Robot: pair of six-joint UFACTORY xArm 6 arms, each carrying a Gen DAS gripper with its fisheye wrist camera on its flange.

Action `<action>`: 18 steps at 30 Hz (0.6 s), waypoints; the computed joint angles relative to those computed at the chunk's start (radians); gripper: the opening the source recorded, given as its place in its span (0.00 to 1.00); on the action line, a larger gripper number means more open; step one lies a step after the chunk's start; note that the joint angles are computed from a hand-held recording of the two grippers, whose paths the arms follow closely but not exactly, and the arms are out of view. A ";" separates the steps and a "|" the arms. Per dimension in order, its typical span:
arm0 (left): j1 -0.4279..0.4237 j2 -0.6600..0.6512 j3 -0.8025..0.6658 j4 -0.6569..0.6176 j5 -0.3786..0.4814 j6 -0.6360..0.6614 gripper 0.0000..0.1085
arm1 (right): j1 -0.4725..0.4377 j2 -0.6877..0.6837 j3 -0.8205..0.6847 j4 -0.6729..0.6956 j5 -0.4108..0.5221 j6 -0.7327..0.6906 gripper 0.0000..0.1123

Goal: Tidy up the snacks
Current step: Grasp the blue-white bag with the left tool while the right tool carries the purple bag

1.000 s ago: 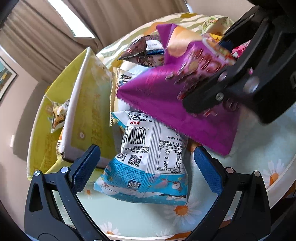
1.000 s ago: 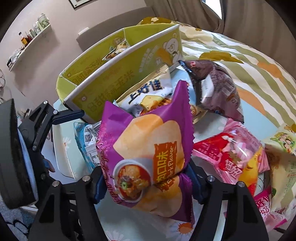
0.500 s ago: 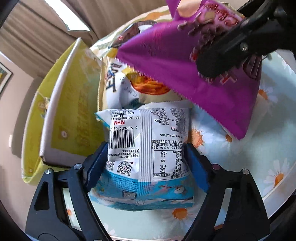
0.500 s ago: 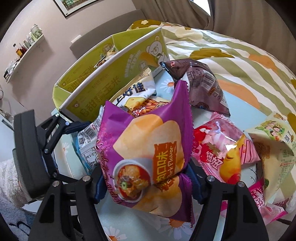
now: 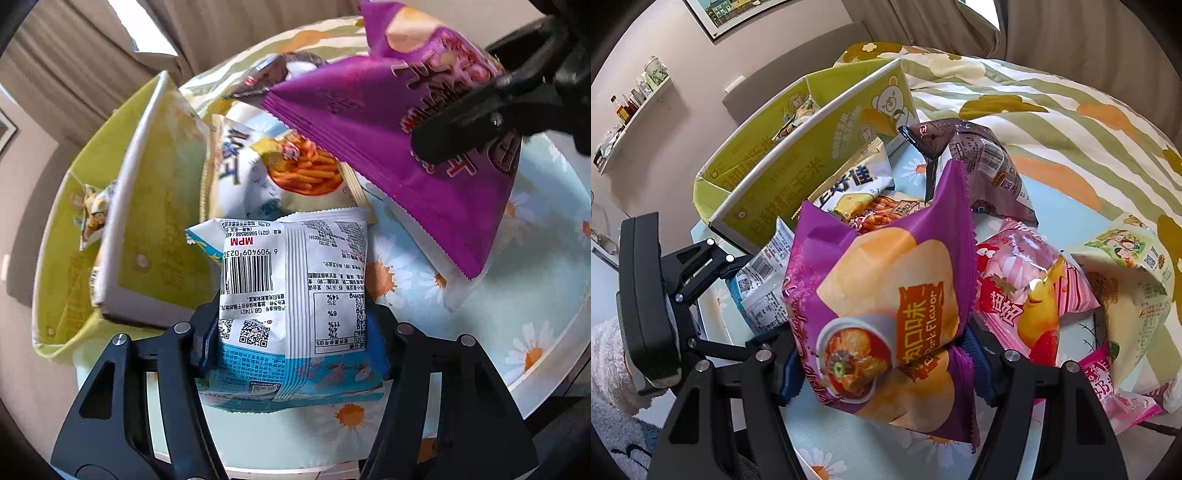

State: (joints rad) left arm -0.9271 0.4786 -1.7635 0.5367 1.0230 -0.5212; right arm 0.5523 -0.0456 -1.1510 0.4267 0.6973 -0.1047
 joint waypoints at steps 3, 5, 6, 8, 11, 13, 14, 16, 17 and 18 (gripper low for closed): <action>-0.009 -0.005 -0.016 0.004 0.009 -0.006 0.53 | 0.001 -0.012 0.004 -0.010 -0.003 0.014 0.60; -0.009 -0.014 -0.018 0.006 0.005 -0.001 0.53 | 0.001 -0.024 0.005 -0.015 -0.003 0.027 0.60; -0.010 -0.022 -0.016 0.009 0.004 -0.002 0.53 | 0.001 -0.031 0.006 -0.023 -0.002 0.035 0.60; -0.013 -0.040 -0.018 0.009 0.000 -0.003 0.53 | -0.001 -0.045 0.001 -0.047 0.008 0.057 0.60; -0.012 -0.076 -0.013 0.000 -0.010 -0.014 0.53 | 0.001 -0.068 -0.015 -0.099 0.026 0.108 0.60; -0.007 -0.098 -0.021 -0.008 -0.014 -0.029 0.53 | 0.000 -0.082 -0.032 -0.134 0.044 0.146 0.60; -0.005 -0.114 -0.017 -0.009 -0.017 -0.039 0.53 | 0.000 -0.088 -0.038 -0.147 0.047 0.157 0.60; 0.007 -0.145 -0.010 -0.017 -0.030 -0.061 0.53 | 0.006 -0.098 -0.065 -0.189 0.060 0.194 0.60; 0.004 -0.160 -0.008 -0.012 -0.026 -0.077 0.53 | 0.009 -0.098 -0.079 -0.207 0.068 0.210 0.60; 0.011 -0.173 -0.006 -0.009 -0.028 -0.085 0.53 | 0.012 -0.097 -0.095 -0.223 0.076 0.224 0.60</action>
